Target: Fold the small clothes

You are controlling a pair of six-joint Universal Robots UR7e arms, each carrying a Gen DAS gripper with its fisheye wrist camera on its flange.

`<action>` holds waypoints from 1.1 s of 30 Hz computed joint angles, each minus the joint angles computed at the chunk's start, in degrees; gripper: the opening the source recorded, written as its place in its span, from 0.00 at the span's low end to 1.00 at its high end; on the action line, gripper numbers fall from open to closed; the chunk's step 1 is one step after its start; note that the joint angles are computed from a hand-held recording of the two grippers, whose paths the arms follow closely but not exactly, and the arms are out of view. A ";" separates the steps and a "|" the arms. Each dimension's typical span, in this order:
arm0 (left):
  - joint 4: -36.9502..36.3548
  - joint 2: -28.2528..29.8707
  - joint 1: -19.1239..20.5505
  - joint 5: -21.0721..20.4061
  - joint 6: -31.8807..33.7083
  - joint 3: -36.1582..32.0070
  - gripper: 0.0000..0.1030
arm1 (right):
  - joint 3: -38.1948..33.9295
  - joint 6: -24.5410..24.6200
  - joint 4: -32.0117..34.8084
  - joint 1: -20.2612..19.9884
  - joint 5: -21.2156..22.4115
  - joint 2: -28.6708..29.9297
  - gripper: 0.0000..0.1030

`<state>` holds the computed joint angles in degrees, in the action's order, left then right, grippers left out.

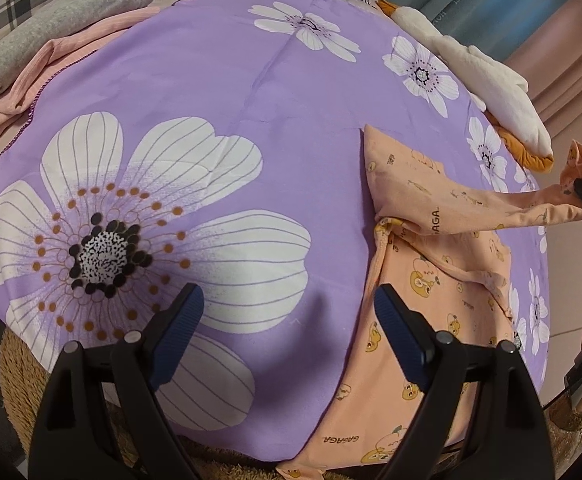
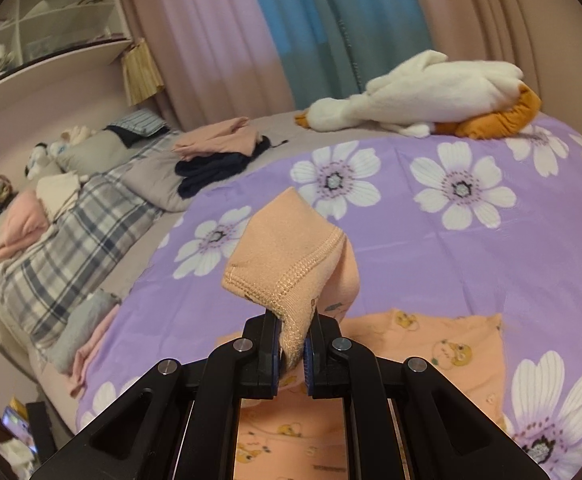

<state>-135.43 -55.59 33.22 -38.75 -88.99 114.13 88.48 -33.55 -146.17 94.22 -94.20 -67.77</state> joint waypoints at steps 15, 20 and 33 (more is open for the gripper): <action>0.84 2.82 1.36 -1.71 3.51 -3.53 0.85 | -1.64 3.70 0.85 -5.48 -5.76 0.49 0.10; 0.79 3.80 1.86 -2.51 5.18 -4.75 0.85 | -1.32 4.87 1.60 -7.33 -7.49 0.58 0.10; -0.05 7.87 4.15 -1.39 14.92 -12.11 0.85 | 0.21 8.59 4.08 -10.96 -10.58 -0.30 0.10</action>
